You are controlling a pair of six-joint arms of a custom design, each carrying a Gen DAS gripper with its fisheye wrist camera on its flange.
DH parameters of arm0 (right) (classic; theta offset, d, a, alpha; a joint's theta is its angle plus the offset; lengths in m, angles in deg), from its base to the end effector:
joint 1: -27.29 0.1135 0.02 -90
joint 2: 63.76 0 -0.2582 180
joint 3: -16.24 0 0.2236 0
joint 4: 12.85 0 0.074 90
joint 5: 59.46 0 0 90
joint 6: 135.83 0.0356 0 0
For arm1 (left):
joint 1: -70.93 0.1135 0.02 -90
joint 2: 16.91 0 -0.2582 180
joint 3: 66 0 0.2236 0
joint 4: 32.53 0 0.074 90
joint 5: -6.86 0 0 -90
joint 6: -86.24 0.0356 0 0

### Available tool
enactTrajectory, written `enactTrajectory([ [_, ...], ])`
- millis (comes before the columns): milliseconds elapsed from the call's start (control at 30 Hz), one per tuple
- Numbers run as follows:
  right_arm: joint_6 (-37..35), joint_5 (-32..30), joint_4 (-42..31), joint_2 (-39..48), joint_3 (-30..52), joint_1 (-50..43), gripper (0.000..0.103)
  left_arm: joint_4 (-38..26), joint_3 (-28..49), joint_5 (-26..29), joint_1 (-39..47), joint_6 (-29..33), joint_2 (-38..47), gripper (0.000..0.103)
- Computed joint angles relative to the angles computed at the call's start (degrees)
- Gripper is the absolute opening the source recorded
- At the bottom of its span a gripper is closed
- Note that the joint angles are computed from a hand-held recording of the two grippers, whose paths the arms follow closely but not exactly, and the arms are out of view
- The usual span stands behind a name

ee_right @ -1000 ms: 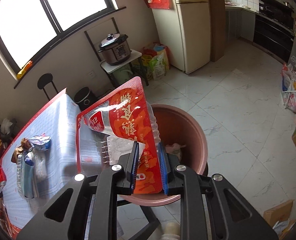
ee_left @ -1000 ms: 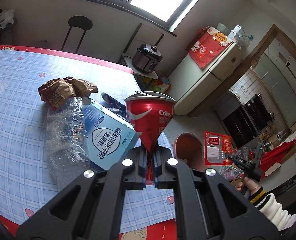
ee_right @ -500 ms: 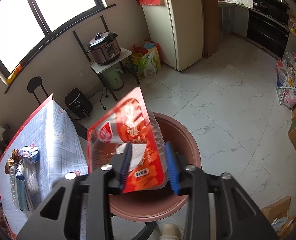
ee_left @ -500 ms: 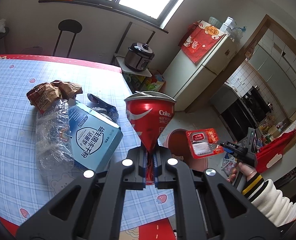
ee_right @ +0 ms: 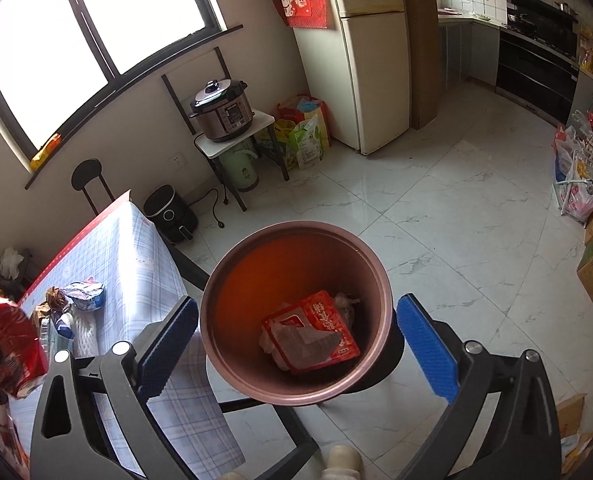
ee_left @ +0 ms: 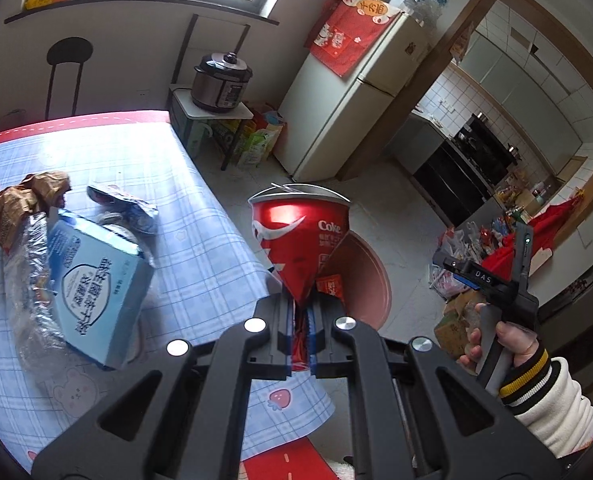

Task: Collect trash
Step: 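Drop the red Coke can into the brown bin with the left tool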

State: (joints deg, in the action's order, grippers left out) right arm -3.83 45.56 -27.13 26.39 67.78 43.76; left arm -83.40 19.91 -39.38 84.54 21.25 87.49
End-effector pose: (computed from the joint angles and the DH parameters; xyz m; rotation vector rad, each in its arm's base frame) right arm 0.2527 0.0651 0.1457 0.6474 2.3668 0.1199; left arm 0.3279 0.0541 0.1994 0.4216 2.4203 -0.7811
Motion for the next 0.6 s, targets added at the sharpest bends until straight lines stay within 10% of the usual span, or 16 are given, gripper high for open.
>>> enactTrajectory([
  [300,1.24,0.65,-4.69,-13.52,-9.51,-0.87,0.098,12.66,1.90,-4.50,-21.72,-13.43,7.12,0.009],
  [433,0.67,0.40,-6.81,-19.03,-12.43,-2.97,0.098,19.69,1.76,-3.65,-26.04,-19.29,7.21,0.081],
  [600,1.37,0.34,-8.24,-25.10,-15.21,-4.04,0.098,20.86,0.43,-2.33,-24.60,-20.78,4.15,0.096],
])
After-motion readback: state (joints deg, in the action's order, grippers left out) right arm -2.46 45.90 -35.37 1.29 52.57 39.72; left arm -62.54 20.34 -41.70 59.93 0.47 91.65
